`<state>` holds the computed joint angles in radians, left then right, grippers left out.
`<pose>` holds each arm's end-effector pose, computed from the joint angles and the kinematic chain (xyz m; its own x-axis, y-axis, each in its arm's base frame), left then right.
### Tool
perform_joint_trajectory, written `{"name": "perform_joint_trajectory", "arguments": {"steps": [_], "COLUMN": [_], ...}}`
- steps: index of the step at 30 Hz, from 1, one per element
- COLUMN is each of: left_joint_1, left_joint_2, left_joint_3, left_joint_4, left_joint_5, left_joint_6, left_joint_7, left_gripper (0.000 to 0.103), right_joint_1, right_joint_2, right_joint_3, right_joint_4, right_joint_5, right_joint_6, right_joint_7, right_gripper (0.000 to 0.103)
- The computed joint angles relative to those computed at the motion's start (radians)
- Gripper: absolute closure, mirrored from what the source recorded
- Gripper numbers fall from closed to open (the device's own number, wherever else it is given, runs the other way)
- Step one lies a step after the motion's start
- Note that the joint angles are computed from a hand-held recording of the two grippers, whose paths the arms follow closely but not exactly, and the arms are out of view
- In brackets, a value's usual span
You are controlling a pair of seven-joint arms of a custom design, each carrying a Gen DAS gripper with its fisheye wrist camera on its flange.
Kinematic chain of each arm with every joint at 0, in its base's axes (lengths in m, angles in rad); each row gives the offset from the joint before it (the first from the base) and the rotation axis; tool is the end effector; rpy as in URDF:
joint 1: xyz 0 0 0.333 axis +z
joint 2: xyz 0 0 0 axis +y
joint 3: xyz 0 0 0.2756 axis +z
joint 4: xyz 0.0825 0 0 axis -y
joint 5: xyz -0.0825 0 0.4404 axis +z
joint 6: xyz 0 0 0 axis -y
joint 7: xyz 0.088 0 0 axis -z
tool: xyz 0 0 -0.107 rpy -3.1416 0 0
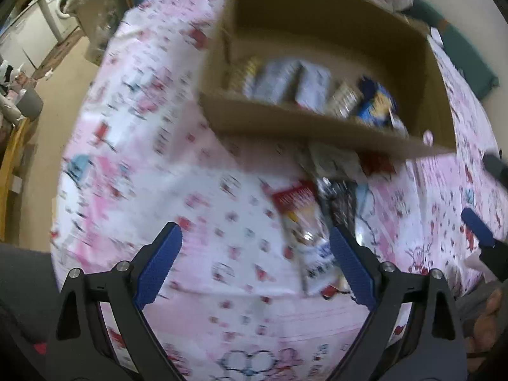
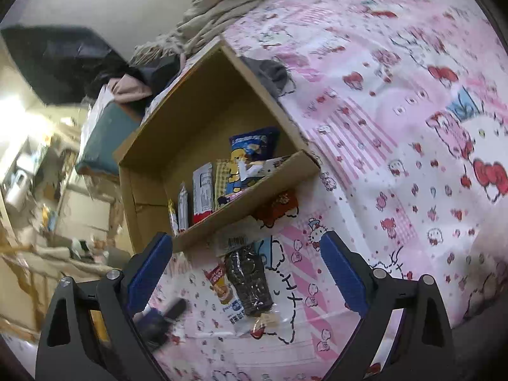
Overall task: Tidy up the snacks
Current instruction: 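Withdraw both tools from the box toward the remaining snacks, then grasp the FOOD rice cake packet with the left tool while the right grasps the chocolate packet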
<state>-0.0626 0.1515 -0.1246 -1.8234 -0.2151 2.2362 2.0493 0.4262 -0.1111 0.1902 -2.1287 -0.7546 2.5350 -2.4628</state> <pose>0.6609 -0.1291 0.4166 -0.5326 -0.8427 0.0783 -0.8151 0.4859 -0.3153 0.4944 0.3618 0.4465 -0.6477 -0.4498 -0.6150 -0.3199 0.8931 -0.3163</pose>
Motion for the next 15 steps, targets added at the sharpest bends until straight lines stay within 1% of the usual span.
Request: {"name": "perform_joint_trajectory", "arguments": {"steps": [4, 6, 8, 12, 13, 15], "left_joint_1": [-0.034, -0.053, -0.061, -0.069, -0.068, -0.064], "left_joint_2": [0.007, 0.006, 0.013, 0.033, 0.040, 0.067], "left_joint_3": [-0.003, -0.004, -0.006, -0.015, -0.020, -0.027], "left_joint_4": [-0.035, -0.058, -0.060, -0.039, -0.031, 0.008], "left_joint_5": [0.097, 0.166, 0.190, 0.166, 0.144, 0.092], "left_joint_6": [0.024, 0.068, 0.072, 0.034, 0.012, -0.075], "left_joint_7": [-0.113, -0.139, -0.157, -0.161, -0.144, -0.108], "left_gripper": [0.014, 0.014, 0.014, 0.014, 0.014, 0.014], "right_joint_1": [-0.007, -0.009, -0.009, -0.013, -0.014, -0.014], "right_joint_2": [-0.027, -0.036, -0.042, -0.044, -0.042, -0.032], "right_joint_3": [0.007, 0.010, 0.011, 0.010, 0.009, 0.006], "right_joint_4": [-0.028, -0.036, -0.041, -0.048, -0.048, -0.042], "right_joint_5": [-0.043, -0.048, -0.040, -0.031, -0.029, -0.017], "right_joint_6": [0.012, 0.008, -0.001, 0.011, 0.016, 0.028], "right_joint_7": [0.075, 0.086, 0.083, 0.089, 0.087, 0.068], "right_gripper": [0.006, 0.006, 0.006, 0.006, 0.007, 0.007]}}
